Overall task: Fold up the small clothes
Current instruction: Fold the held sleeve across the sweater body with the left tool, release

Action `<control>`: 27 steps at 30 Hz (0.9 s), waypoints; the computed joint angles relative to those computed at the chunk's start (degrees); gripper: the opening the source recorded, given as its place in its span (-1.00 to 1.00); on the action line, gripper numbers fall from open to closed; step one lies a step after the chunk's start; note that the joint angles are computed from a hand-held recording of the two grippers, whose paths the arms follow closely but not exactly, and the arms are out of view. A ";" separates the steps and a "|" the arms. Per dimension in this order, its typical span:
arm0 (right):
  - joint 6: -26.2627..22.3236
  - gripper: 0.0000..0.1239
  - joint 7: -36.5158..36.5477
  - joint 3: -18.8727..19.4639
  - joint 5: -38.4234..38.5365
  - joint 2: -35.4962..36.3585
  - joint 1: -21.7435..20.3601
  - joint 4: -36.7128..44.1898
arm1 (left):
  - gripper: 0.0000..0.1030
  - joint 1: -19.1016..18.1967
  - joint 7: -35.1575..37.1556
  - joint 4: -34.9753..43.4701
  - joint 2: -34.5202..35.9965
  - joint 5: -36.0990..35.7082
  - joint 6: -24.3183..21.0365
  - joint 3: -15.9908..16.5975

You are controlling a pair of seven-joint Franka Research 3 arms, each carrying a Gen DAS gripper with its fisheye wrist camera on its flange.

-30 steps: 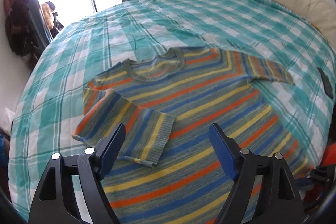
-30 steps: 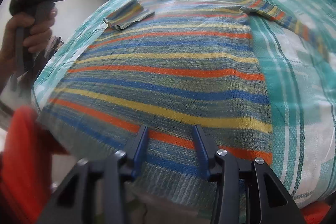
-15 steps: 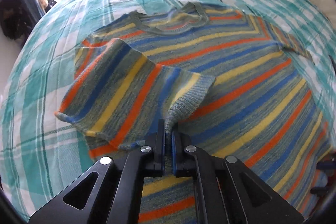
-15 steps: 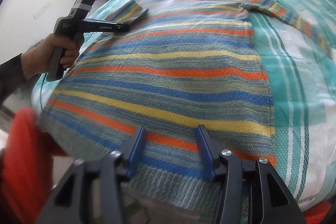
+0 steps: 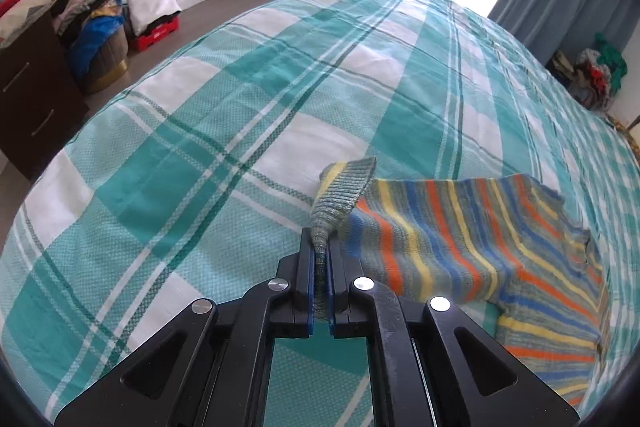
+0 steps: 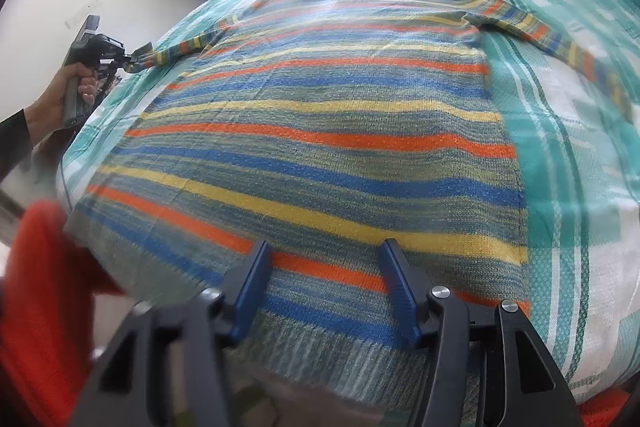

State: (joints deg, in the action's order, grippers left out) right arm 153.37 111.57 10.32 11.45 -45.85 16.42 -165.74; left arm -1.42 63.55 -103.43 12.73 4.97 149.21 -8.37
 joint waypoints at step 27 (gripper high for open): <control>0.36 0.00 0.74 1.03 -1.03 0.76 -0.50 0.41 | 0.41 1.18 -2.28 -5.72 -3.22 1.23 4.25 -0.49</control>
